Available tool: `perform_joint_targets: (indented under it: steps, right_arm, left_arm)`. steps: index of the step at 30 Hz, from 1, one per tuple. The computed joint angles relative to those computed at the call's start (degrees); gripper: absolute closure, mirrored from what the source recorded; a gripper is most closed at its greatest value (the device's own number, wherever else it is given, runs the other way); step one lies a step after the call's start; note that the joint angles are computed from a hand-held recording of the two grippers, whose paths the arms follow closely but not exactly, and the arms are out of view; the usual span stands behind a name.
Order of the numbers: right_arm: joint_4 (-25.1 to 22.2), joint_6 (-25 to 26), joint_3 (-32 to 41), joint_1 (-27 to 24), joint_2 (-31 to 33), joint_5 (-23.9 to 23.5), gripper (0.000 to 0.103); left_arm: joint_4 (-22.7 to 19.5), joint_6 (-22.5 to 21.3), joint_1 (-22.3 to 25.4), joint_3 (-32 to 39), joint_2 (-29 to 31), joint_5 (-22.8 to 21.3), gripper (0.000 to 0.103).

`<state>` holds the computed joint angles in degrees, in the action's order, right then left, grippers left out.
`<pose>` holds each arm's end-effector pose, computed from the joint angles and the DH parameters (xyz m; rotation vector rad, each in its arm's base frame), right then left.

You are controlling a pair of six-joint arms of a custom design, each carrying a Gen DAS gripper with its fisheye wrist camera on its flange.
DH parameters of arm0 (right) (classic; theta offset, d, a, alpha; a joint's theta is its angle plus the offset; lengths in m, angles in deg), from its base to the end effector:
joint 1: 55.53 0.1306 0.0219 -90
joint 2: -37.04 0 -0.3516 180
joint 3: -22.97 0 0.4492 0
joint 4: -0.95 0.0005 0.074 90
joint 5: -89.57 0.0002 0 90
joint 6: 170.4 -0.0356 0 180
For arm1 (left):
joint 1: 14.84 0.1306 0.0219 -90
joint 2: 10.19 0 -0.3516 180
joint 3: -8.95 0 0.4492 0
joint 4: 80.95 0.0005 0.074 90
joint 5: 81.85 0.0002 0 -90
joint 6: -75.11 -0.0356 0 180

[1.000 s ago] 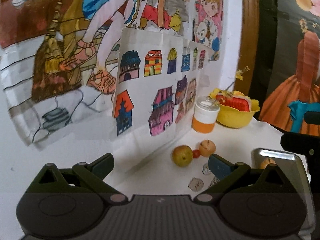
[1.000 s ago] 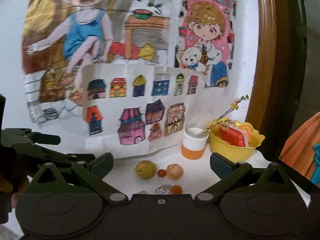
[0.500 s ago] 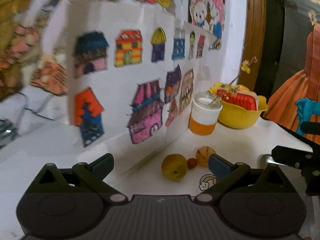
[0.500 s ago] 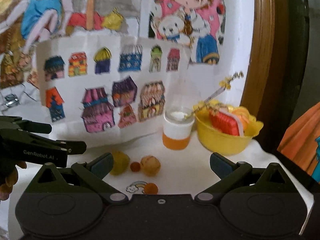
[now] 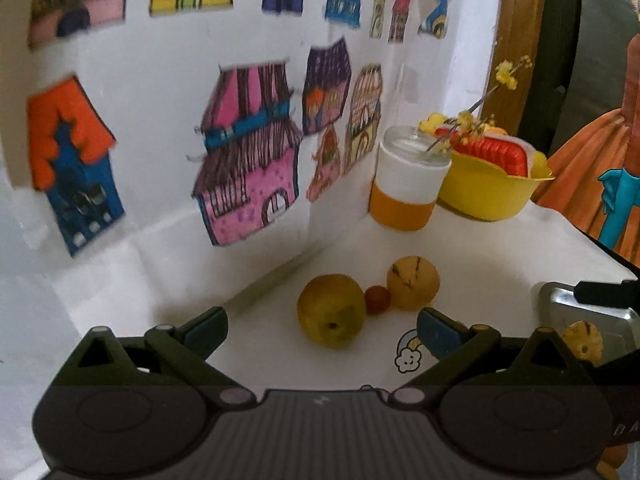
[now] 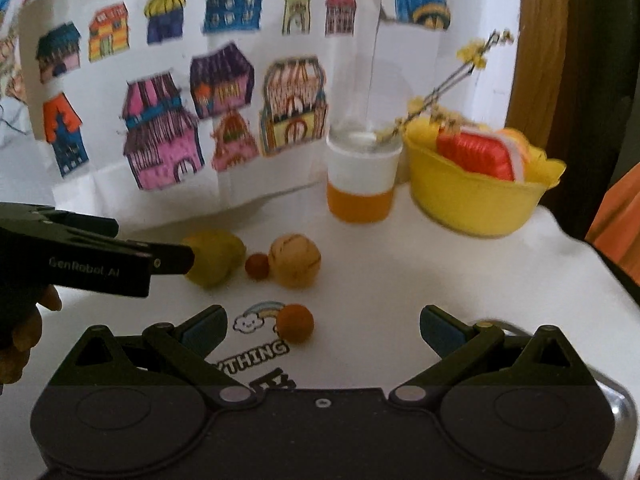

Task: Organize fruits
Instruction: 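Lift both open grippers and move them toward the remaining table fruits, then grasp the green-yellow pear with the left gripper while the right gripper grasps a small orange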

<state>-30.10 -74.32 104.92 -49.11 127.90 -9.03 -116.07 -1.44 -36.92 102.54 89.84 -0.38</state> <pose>0.5505 0.0668 0.3423 -0.3254 2.2412 0.1733 0.5681 -0.2253 0.3538 0.0957 2.2890 -0.1517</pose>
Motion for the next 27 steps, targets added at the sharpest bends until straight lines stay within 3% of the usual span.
perform_joint_targets:
  steps: [8, 16, 27]
  right_arm:
    - [0.64, 3.13, 0.41, 0.64, 3.07, 0.60, 0.002]
    - [-0.49, 6.80, 3.26, 1.07, 6.17, -0.29, 0.020]
    - [-3.00, 10.61, 6.26, 1.81, 9.25, 0.33, 0.042]
  left_arm:
    - [1.93, 0.31, 0.35, 0.90, 3.08, 0.39, 0.001]
    - [3.46, 0.77, 0.77, 1.78, 5.44, 1.52, 0.001]
    - [5.17, -0.19, 0.99, 2.20, 6.67, 2.56, 0.014]
